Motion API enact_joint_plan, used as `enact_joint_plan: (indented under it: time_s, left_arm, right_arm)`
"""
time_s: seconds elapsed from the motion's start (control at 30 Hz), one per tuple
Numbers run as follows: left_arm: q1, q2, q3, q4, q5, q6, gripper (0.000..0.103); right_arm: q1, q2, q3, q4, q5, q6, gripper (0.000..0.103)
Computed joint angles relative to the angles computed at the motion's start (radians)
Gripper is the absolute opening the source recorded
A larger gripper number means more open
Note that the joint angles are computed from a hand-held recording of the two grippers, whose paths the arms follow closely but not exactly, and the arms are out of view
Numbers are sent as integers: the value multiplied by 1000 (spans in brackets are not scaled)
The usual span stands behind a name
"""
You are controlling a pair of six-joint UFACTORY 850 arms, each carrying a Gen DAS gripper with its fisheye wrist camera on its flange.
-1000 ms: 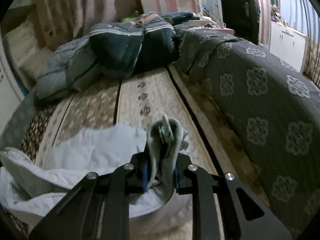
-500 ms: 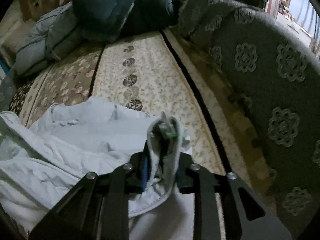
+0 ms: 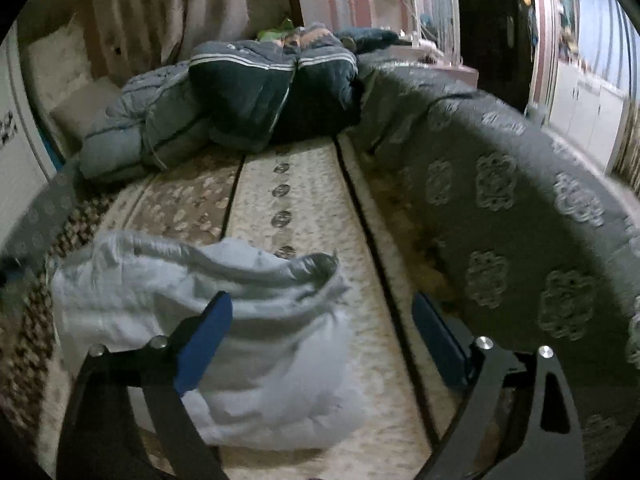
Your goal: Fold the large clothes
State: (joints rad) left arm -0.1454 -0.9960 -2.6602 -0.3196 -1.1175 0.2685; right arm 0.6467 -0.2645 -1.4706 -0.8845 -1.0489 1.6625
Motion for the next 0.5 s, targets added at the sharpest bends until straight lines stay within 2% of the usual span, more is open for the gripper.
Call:
enact_joint_plan:
  time_s: [0.07, 0.17, 0.27, 0.37, 0.5]
  left_arm:
    - [5, 20, 26, 15, -1, 45, 100]
    - [17, 157, 279, 12, 120, 160, 100]
    - [31, 241, 478, -19, 194, 292, 100]
    - [35, 280, 618, -40, 249, 398, 100]
    - [45, 287, 709, -110, 321, 532, 100]
  right_arm:
    - [4, -5, 6, 23, -18, -37, 92]
    - [11, 3, 34, 30, -13, -38, 92]
    - [16, 8, 84, 26, 24, 7, 97]
    - [12, -4, 124, 25, 75, 42, 99]
    - [-10, -30, 159, 16, 155, 55, 99]
